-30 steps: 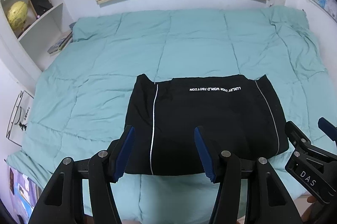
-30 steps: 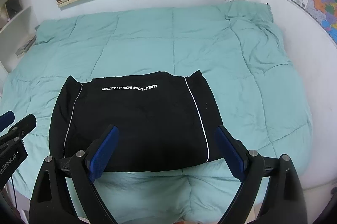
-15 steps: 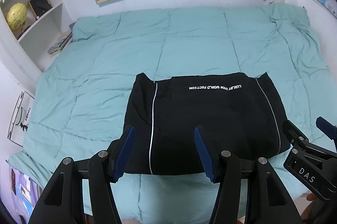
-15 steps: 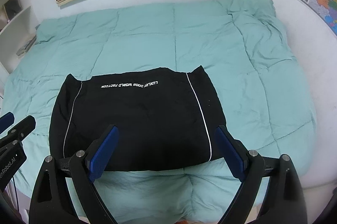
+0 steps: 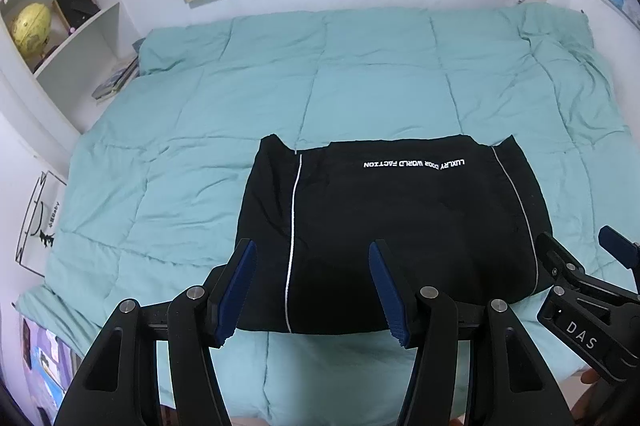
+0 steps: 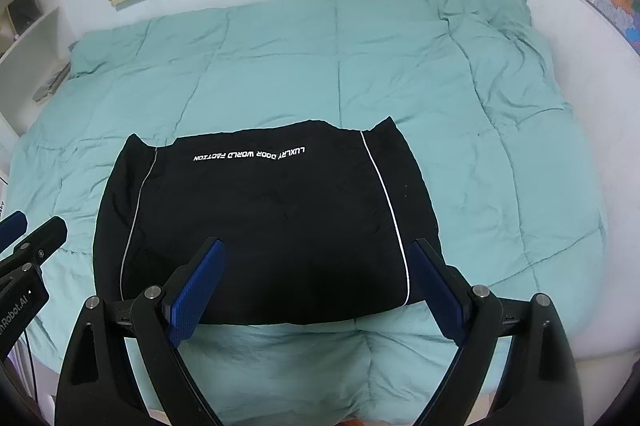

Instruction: Fold large clothes

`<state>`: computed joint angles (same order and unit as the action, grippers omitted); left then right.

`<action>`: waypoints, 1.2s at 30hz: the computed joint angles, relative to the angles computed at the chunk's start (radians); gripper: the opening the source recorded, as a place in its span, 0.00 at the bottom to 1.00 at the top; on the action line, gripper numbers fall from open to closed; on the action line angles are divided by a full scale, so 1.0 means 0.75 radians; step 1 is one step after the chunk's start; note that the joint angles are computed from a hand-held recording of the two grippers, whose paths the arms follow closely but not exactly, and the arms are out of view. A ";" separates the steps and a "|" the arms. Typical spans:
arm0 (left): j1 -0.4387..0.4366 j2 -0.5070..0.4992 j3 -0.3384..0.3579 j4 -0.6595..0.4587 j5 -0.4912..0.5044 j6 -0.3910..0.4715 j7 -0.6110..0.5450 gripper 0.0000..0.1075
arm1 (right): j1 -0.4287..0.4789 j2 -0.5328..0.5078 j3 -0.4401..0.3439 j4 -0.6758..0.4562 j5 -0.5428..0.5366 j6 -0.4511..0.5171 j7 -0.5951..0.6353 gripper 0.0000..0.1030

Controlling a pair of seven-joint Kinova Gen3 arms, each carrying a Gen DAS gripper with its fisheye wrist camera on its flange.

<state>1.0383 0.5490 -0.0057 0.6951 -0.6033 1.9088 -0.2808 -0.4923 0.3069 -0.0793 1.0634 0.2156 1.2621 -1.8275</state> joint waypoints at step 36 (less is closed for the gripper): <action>-0.042 -0.064 0.007 0.143 -0.016 -0.054 0.042 0.56 | -0.013 0.020 0.008 -0.002 0.013 -0.017 -0.012 0.91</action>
